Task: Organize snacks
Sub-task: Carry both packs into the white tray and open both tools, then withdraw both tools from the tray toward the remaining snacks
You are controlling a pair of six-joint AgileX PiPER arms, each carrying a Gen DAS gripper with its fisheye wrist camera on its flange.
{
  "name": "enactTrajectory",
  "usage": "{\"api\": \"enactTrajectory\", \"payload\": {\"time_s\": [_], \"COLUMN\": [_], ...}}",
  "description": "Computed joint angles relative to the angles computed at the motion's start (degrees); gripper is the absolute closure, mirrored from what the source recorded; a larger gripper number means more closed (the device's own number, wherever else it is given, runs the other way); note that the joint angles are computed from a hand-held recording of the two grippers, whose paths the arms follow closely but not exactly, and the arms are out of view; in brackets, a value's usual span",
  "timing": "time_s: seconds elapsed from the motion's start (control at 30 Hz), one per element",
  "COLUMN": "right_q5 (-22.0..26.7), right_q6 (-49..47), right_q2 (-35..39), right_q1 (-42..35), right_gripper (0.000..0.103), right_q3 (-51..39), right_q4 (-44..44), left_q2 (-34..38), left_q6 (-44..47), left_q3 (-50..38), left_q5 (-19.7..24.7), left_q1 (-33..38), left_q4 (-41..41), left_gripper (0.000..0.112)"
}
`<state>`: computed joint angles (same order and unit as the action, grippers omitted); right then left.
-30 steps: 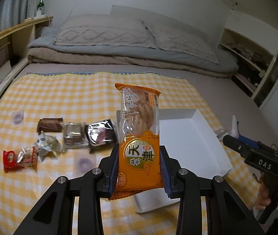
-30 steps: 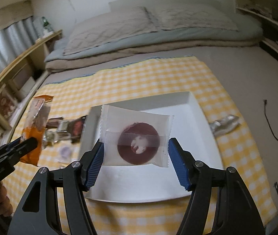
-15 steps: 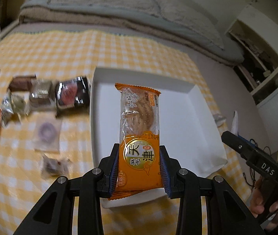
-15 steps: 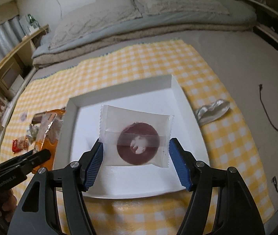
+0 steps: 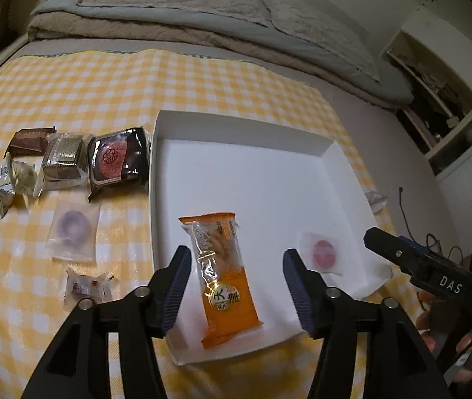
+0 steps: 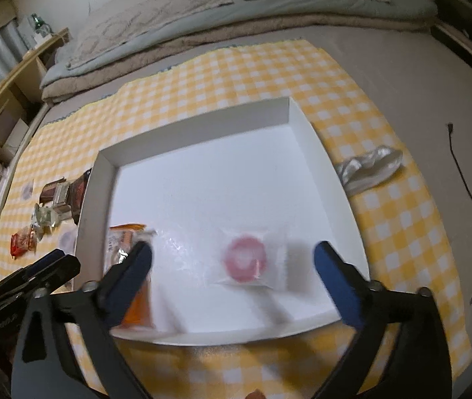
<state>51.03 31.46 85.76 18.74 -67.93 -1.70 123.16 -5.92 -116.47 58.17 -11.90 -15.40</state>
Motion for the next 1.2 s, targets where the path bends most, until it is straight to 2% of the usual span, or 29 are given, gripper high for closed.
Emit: {"api": "enactTrajectory", "payload": {"time_s": [0.13,0.3,0.37,0.73,1.2], "right_q5": [1.18,2.86,3.32,7.83,12.21], "right_q6": [-0.47,2.6,4.53,10.92,17.15], "right_q2": [-0.42,-1.79,-2.39,-4.65,-6.95], "right_q1": [-0.58,1.09,2.37,9.43,17.76], "right_gripper": [0.0,0.0,0.0,0.0,0.0], "right_q3": [0.4,0.49,0.45,-1.02,-5.2], "right_q4": [1.74,-0.98,-3.12,-9.16,-14.55], "left_q2": [-1.61,-6.16,-7.27,-13.46,-22.57], "left_q6": [0.77,1.37,1.76,3.31,10.51], "left_q3": [1.68,6.85,7.93,12.84,18.02], "left_q5": [0.02,-1.0,-0.91,0.07,2.55], "left_q1": [0.34,0.55,0.71,2.3,9.46], "left_q4": [-0.2,-0.01,0.12,0.79,-1.47], "left_gripper": [0.041,0.013,0.009,0.009,0.009]}}
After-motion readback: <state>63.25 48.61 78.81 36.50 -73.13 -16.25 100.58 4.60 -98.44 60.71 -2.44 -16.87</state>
